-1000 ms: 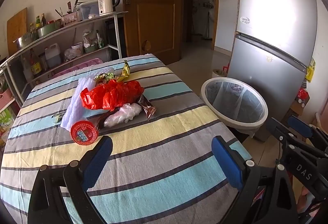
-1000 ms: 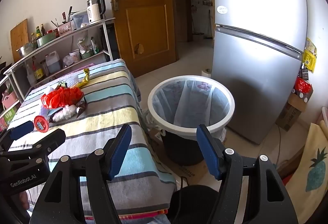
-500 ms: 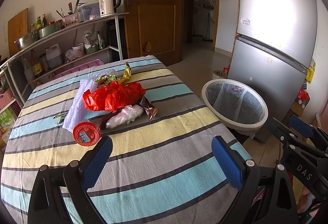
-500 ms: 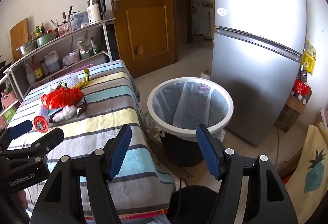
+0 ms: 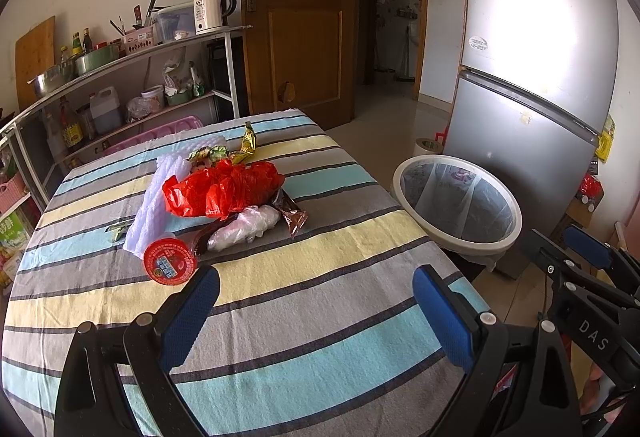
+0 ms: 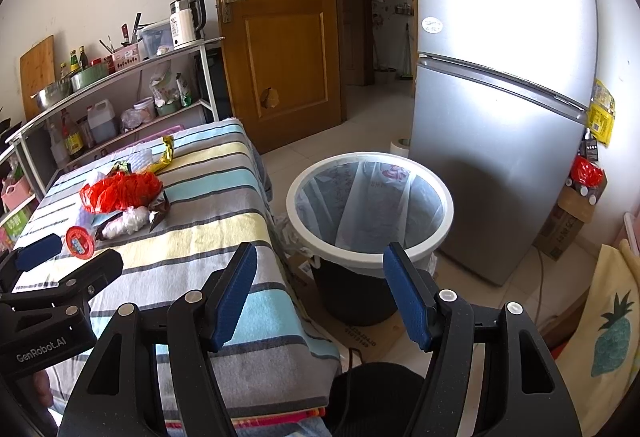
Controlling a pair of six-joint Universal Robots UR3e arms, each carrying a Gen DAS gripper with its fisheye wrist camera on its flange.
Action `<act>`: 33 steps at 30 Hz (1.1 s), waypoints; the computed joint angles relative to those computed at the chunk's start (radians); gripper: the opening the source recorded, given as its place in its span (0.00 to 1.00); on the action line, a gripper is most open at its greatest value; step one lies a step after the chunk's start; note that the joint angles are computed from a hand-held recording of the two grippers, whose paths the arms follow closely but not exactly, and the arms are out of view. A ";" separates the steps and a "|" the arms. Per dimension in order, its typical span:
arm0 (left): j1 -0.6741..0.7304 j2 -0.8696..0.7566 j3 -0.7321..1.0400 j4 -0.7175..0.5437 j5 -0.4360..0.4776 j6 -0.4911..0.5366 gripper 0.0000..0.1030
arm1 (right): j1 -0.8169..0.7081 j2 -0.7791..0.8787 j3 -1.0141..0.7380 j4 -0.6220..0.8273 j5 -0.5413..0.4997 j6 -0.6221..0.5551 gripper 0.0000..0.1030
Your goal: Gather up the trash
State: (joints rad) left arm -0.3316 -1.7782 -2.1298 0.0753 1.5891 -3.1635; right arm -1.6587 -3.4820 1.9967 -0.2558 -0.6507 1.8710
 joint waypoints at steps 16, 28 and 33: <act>0.001 0.011 -0.008 -0.002 0.000 0.001 0.95 | 0.011 0.001 0.013 -0.029 -0.003 0.014 0.64; 0.003 0.009 -0.005 -0.004 0.001 0.001 0.96 | 0.014 0.002 0.012 -0.038 -0.002 0.022 0.64; 0.003 0.009 -0.006 -0.002 0.000 0.001 0.96 | 0.015 0.002 0.013 -0.039 -0.001 0.022 0.64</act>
State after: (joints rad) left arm -0.3290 -1.7690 -2.1363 0.0730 1.5896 -3.1622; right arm -1.6441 -3.4800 2.0093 -0.2952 -0.6516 1.8928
